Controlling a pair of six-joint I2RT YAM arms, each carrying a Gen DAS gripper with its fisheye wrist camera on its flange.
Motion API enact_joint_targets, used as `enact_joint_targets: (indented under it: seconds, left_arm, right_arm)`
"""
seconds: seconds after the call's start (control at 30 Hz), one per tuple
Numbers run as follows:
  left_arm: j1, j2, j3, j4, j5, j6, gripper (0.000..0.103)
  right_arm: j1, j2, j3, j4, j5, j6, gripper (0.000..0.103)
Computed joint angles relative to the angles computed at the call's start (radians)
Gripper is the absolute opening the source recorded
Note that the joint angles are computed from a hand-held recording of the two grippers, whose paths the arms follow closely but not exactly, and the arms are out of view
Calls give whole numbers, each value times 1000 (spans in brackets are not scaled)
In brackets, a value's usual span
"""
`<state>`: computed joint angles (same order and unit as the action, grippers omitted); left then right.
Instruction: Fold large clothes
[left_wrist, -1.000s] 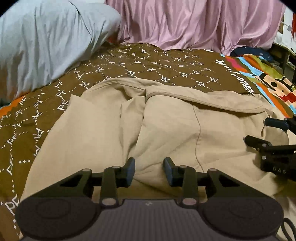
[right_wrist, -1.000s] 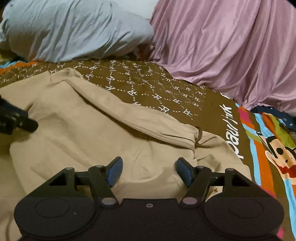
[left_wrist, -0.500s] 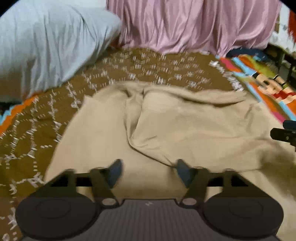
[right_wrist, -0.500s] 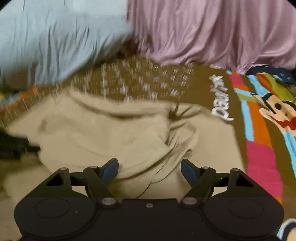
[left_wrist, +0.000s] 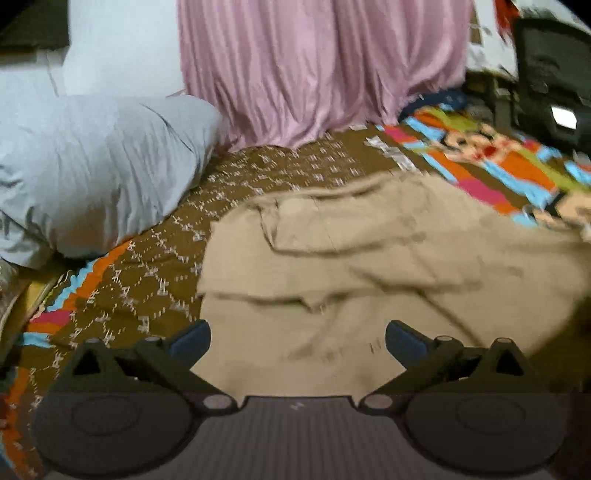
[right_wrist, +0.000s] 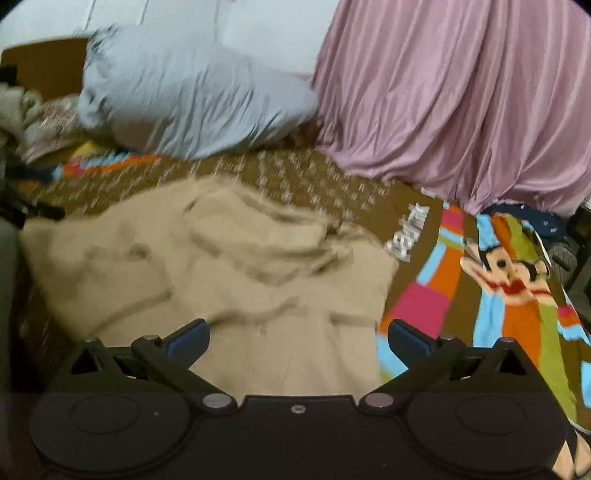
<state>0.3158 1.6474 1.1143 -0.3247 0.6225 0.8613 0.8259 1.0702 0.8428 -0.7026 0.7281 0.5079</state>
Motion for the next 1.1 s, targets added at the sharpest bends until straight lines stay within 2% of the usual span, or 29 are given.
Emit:
enact_joint_targets:
  seconds: [0.1,0.17,0.23,0.3,0.4,0.57,0.73,0.77,0.8,0.83,0.87,0.93,1.0,1.1]
  left_arm:
    - [23,-48,-79,-25,-11,62,103]
    - [17,-67,-124,-18,-42,91,103]
    - [-12,-101,-197,73,-106,113,103]
    - [-57,-134,-269,170,-200,125,103]
    - [-83,-141,-301,188,-245,170,103]
    - [-80,-130,-298,170,-239,198,103]
    - [-76,-109,-274,150,-233,202,102]
    - [-74,-107,-269,146,-228,208,103]
    - [-71,-106,-266,139,-219,216,103]
    - [-71,-102,-262,133,-213,224,102]
    - [-72,-102,-261,131,-210,229,102]
    - [-78,-105,-265,142,-202,243,102]
    - [-88,-112,-283,188,-196,237,102]
    - [-116,-105,-293,233,-205,229,102]
  right_arm:
    - [167,60,32,-202,54,191,102]
    - [224,122,28,-242,42,244,102]
    - [251,219,41,-264,44,281,102]
    - [260,324,64,-267,50,288,102]
    - [257,435,85,-255,81,274,102]
    - [249,498,65,-184,121,264,102]
    - [216,474,21,-77,194,206,100]
    - [212,465,10,-44,200,185,92]
    - [206,444,-6,0,200,153,76]
    - [192,406,-27,61,186,107,67]
    - [179,380,-35,95,171,81,50]
    - [141,313,-58,175,131,15,33]
    - [103,282,-44,204,97,-3,23]
    - [24,236,-21,249,32,-19,19]
